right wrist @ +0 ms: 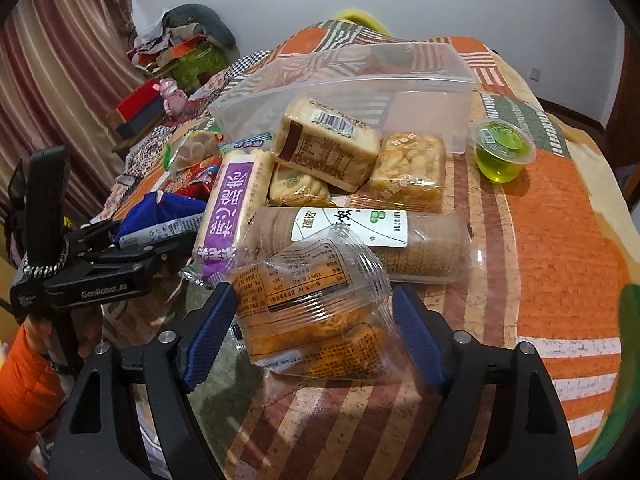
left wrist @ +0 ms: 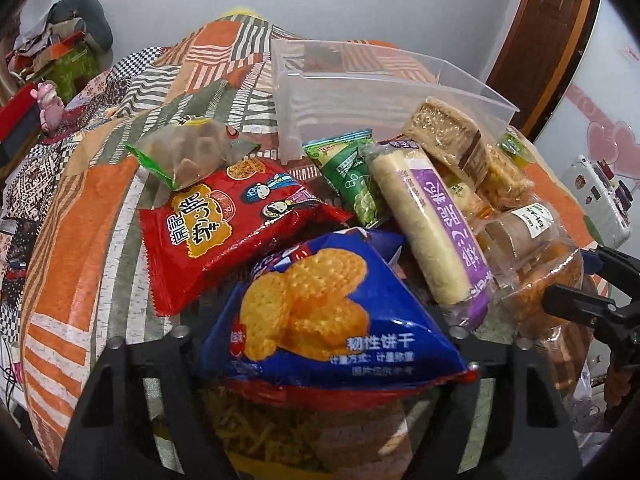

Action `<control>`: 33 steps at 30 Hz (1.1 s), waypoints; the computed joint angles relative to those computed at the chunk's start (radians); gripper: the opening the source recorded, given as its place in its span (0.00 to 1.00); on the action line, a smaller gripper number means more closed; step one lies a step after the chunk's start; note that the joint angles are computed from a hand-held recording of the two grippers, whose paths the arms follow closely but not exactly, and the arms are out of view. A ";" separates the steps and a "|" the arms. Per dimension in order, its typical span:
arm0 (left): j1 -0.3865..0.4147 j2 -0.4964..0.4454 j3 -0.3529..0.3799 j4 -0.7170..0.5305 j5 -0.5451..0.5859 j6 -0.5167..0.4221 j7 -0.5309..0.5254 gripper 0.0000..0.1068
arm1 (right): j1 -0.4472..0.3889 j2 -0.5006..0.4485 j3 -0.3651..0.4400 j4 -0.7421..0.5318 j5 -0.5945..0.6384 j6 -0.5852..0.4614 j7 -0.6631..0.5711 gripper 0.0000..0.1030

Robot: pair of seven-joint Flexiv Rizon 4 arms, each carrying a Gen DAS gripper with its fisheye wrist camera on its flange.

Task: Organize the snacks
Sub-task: 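Grasp the blue cracker bag with the left gripper while the right gripper grasps the bagged pastries, then drop the blue cracker bag into the clear box with the left gripper while the right drops the pastries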

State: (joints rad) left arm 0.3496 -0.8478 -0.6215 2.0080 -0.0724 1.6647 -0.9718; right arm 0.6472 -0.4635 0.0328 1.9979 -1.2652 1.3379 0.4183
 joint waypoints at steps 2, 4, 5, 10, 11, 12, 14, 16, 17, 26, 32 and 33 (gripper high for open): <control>0.013 -0.003 -0.012 0.005 0.002 0.007 -0.002 0.63 | -0.003 -0.003 -0.006 -0.002 -0.017 0.021 0.009 0.66; 0.027 -0.003 -0.024 0.012 0.003 0.011 -0.008 0.62 | -0.003 -0.005 -0.008 -0.005 -0.026 0.026 0.017 0.64; 0.034 -0.001 -0.029 0.019 0.007 0.017 -0.012 0.62 | 0.000 -0.003 -0.012 -0.006 -0.038 0.022 0.028 0.63; 0.072 0.016 -0.055 0.060 0.043 0.059 -0.035 0.61 | -0.007 0.010 0.002 -0.002 -0.065 -0.002 0.039 0.54; 0.083 0.019 -0.063 0.068 0.053 0.066 -0.041 0.60 | -0.012 0.013 0.001 0.000 -0.078 0.003 0.051 0.53; 0.097 0.025 -0.075 0.079 0.065 0.076 -0.047 0.60 | -0.016 0.017 0.000 0.004 -0.098 0.009 0.071 0.52; 0.115 0.034 -0.090 0.092 0.087 0.092 -0.060 0.60 | -0.026 0.029 0.005 0.013 -0.124 -0.001 0.099 0.49; 0.126 0.045 -0.099 0.099 0.109 0.108 -0.075 0.60 | -0.033 0.041 0.017 0.019 -0.143 -0.024 0.119 0.47; 0.135 0.050 -0.106 0.104 0.120 0.114 -0.082 0.60 | -0.036 0.046 0.024 0.022 -0.146 -0.038 0.123 0.47; 0.181 0.073 -0.182 0.097 0.191 0.143 -0.139 0.60 | -0.076 0.122 0.069 0.038 -0.256 -0.160 0.197 0.47; 0.166 0.069 -0.207 0.047 0.203 0.141 -0.162 0.60 | -0.116 0.153 0.086 0.023 -0.318 -0.237 0.220 0.47; 0.161 0.067 -0.211 0.033 0.200 0.134 -0.163 0.60 | -0.122 0.155 0.088 0.019 -0.325 -0.246 0.219 0.47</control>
